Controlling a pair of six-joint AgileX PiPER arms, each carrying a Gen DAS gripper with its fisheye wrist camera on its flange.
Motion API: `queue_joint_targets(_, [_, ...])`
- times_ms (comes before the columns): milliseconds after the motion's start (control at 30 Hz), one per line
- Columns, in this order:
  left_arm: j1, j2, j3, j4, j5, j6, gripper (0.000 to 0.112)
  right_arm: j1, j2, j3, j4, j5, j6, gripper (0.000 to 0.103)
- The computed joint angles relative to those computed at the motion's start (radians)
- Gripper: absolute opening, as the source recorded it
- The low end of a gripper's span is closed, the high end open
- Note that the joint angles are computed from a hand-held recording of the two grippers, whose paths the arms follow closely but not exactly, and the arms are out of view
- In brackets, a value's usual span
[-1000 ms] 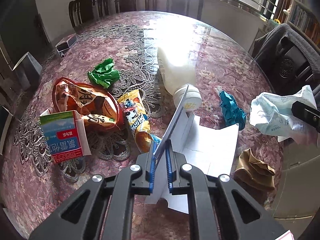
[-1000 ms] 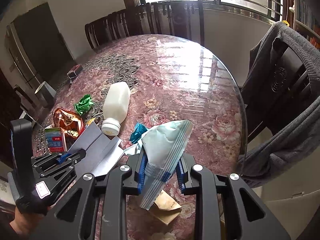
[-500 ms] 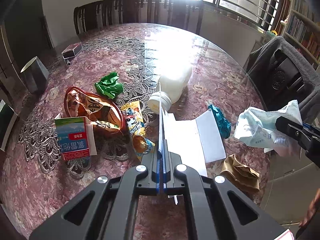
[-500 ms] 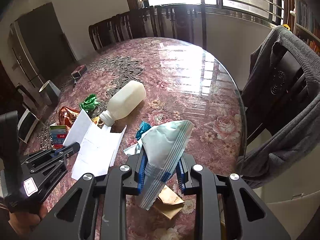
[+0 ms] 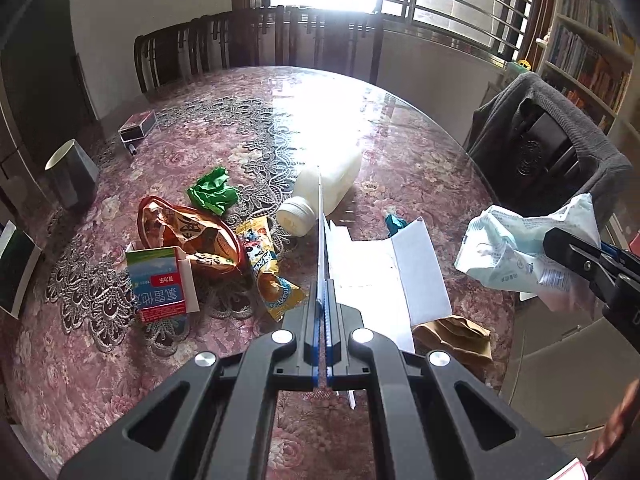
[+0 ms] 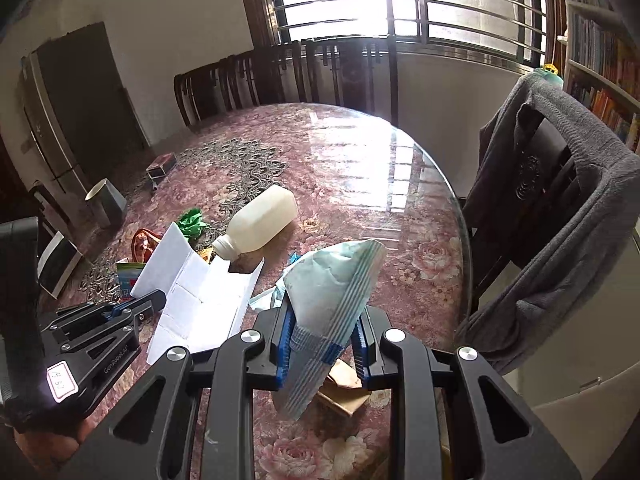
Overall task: Collect trash
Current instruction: 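Carry both items to the yellow bucket and open the right tool over it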
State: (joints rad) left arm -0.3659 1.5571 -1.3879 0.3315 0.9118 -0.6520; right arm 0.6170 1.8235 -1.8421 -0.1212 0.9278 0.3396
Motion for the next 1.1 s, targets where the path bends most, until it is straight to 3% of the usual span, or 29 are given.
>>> queue_joint_targets(267, [-0.148, -0.04, -0.024, 0.027, 0.043, -0.025, 0.002, -0.005, -0.285, 0.292, -0.109, -0.059, 0.155, 0.025])
queue_joint_targets(567, [-0.508, 0.0, -0.091, 0.156, 0.147, -0.274, 0.002, -0.142, -0.694, 0.644, -0.1, -0.004, 0.127, 0.025])
queue_joint_targets(833, [-0.786, 0.129, -0.163, 0.178, 0.182, -0.437, 0.002, -0.458, -1.018, 0.95, 0.068, 0.14, -0.133, 0.025])
queue_joint_targets(1000, [-0.873, 0.192, -0.164, 0.177, 0.178, -0.499, 0.002, -0.748, -1.092, 1.159, 0.236, 0.158, -0.43, 0.025])
queue_joint_targets(1100, [-0.897, 0.213, -0.17, 0.178, 0.191, -0.52, 0.002, -0.811, -1.103, 1.237, 0.27, 0.151, -0.503, 0.028])
